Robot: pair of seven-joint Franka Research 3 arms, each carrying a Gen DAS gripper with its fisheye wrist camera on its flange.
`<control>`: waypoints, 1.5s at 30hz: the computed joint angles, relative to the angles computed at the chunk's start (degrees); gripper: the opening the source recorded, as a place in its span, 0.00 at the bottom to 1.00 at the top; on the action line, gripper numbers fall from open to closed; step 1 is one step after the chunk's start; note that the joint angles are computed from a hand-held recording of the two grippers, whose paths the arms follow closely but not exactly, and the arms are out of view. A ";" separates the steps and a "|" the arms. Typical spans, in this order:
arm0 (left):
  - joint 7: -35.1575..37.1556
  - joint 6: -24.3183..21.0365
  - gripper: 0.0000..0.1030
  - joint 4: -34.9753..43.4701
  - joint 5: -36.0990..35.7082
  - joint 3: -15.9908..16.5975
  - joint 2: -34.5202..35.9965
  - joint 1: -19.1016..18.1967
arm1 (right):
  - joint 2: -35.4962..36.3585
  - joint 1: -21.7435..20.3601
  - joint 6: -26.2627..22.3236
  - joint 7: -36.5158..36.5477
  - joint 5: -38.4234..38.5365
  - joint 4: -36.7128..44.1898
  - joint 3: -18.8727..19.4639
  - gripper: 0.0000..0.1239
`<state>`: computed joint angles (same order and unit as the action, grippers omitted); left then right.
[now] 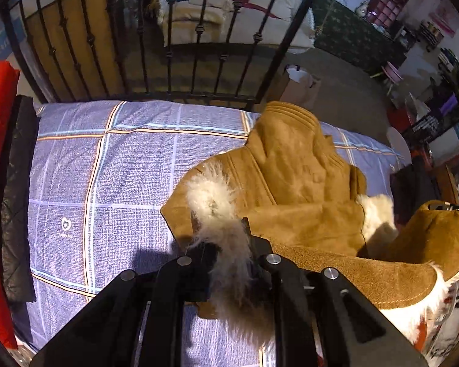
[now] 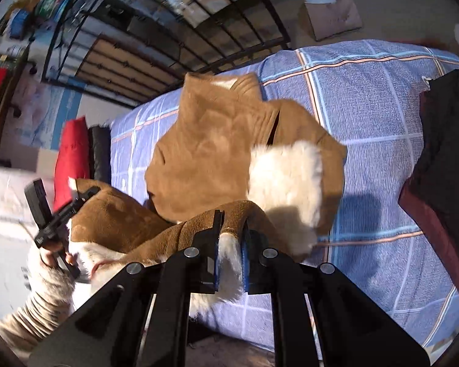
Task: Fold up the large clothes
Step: 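Fold the hem up toward the collar with both tools and release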
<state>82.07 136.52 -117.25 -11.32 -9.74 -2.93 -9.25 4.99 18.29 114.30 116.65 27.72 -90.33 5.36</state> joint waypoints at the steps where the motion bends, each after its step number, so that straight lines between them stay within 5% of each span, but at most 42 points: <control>1: -1.21 -0.43 0.14 1.31 -0.20 0.28 1.95 0.35 | 1.75 -0.34 0.20 1.64 0.26 1.43 -0.40 0.08; 7: -7.05 -2.75 0.14 9.64 2.44 -0.28 10.96 1.98 | 8.24 -2.56 2.04 10.67 1.37 5.37 -1.78 0.08; 20: -19.51 -11.46 0.17 27.96 8.63 -1.22 29.34 2.10 | 25.08 -2.68 -3.07 17.92 -6.45 23.71 -2.36 0.08; 26: -20.28 -12.46 0.19 30.43 7.94 -2.49 32.57 3.30 | 26.63 -2.04 -2.38 21.94 -8.05 21.53 -2.71 0.08; 30: -16.73 -8.25 0.26 26.67 -0.67 -4.81 30.31 7.92 | 25.74 -2.43 -0.22 21.80 -7.39 19.18 -2.30 0.09; 33: -16.00 -1.51 0.44 20.71 -7.55 -4.82 25.75 10.69 | 21.75 -4.73 6.52 22.09 -0.48 11.03 -1.18 0.12; 34: -17.71 0.81 0.57 18.70 -6.36 -3.43 23.78 10.30 | 20.47 -5.54 8.33 22.12 2.10 8.39 -0.84 0.12; 37: -22.06 0.59 0.57 16.77 1.84 0.20 19.76 8.90 | 18.56 -6.68 11.26 21.52 6.92 4.26 -0.18 0.13; 41: -14.55 4.39 0.57 11.10 3.94 -1.52 12.31 8.01 | 18.58 -6.08 10.50 19.08 5.11 5.11 -0.49 0.14; 45: -8.54 7.52 0.68 3.61 11.02 -4.30 5.30 1.49 | 17.53 -5.48 13.45 20.59 5.89 3.57 -0.63 0.22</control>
<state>73.52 144.05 -113.64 -0.30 -14.04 2.37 -7.76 22.52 12.81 127.75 137.24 33.61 -86.76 4.72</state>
